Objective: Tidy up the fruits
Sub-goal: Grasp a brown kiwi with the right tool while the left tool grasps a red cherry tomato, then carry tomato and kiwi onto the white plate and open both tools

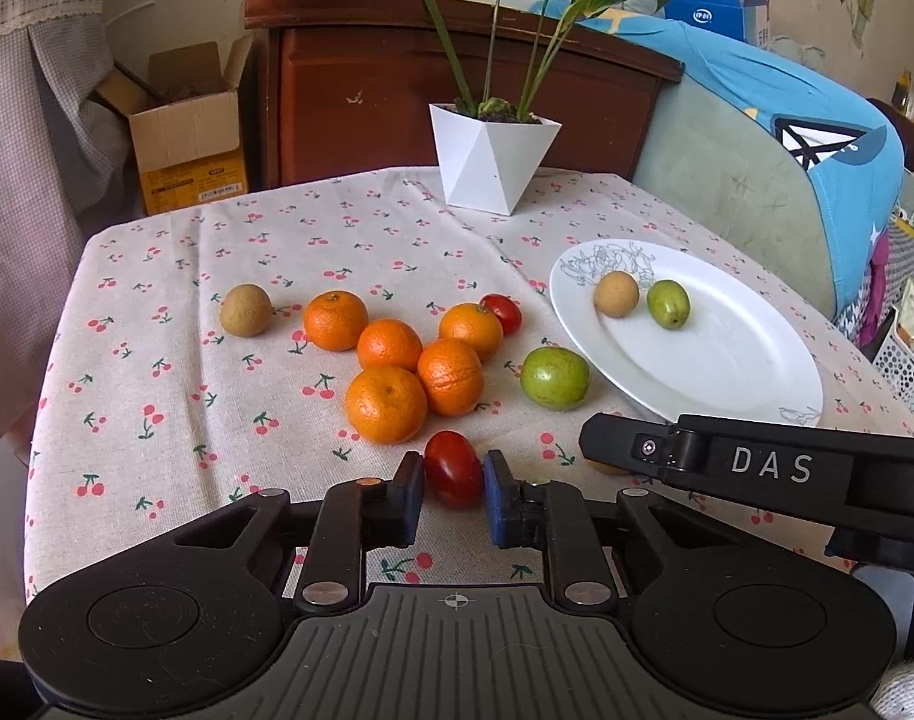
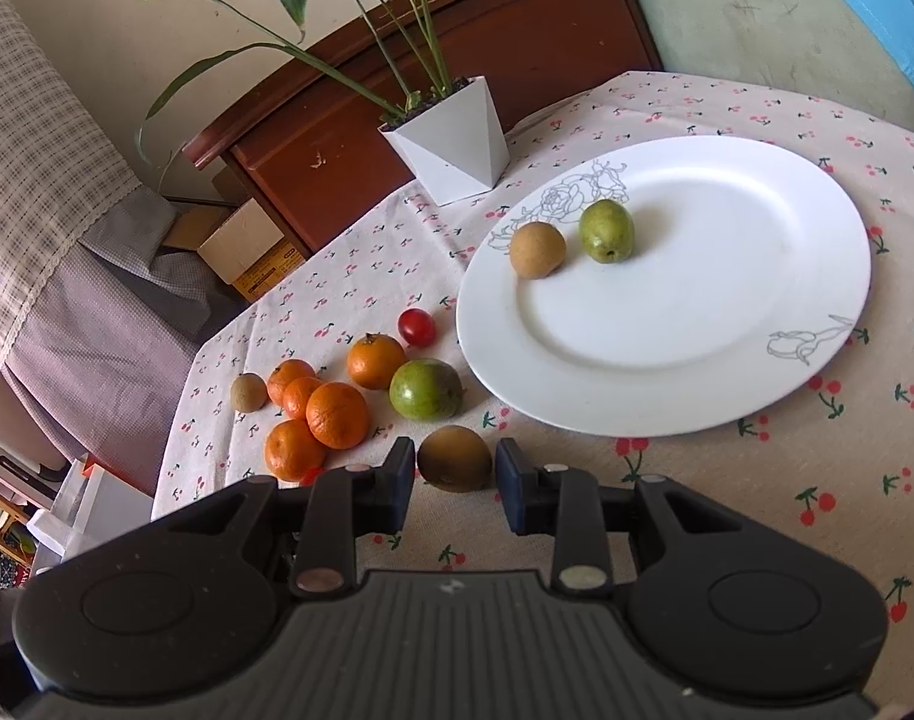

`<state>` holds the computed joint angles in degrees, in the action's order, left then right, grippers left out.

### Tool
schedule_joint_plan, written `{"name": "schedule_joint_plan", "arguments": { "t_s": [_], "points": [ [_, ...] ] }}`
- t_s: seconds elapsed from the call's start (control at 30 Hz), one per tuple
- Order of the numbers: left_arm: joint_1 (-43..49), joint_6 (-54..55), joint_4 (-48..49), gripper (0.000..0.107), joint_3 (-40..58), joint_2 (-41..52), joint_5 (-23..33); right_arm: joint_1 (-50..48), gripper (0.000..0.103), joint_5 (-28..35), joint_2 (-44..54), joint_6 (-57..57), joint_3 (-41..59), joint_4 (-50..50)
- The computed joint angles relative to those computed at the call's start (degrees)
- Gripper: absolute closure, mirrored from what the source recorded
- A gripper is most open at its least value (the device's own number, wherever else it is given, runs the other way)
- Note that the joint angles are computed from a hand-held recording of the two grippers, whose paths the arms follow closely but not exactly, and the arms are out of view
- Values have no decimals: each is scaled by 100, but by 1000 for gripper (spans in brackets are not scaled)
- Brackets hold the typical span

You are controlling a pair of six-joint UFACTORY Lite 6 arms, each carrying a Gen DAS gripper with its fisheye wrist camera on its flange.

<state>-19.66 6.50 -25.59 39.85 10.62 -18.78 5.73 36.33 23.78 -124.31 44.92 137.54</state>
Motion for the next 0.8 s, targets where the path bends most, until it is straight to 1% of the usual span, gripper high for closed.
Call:
{"name": "schedule_joint_plan", "arguments": {
  "t_s": [0.07,0.13,0.37,0.43,0.53,0.67,0.8],
  "points": [
    [-31,38,-25,88,-18,-8,-27,35,72,-37,-17,-91,-6,62],
    [-16,-11,-19,89,-26,-18,-33,71,75,-90,-36,-198,-15,146],
    [94,-131,-43,89,-59,-79,0,77,75,-86,-53,-304,-40,213],
    [140,-275,76,89,-67,-100,23,55,75,-55,-55,-291,-43,189],
    [125,-112,-111,89,-76,-151,23,32,75,1,-112,-252,-79,126],
    [167,-283,-51,89,-86,-286,113,-39,75,107,-263,-144,-162,22],
    [130,-37,-338,89,-14,-463,195,-193,75,196,-484,4,-230,-71]
  ]
}}
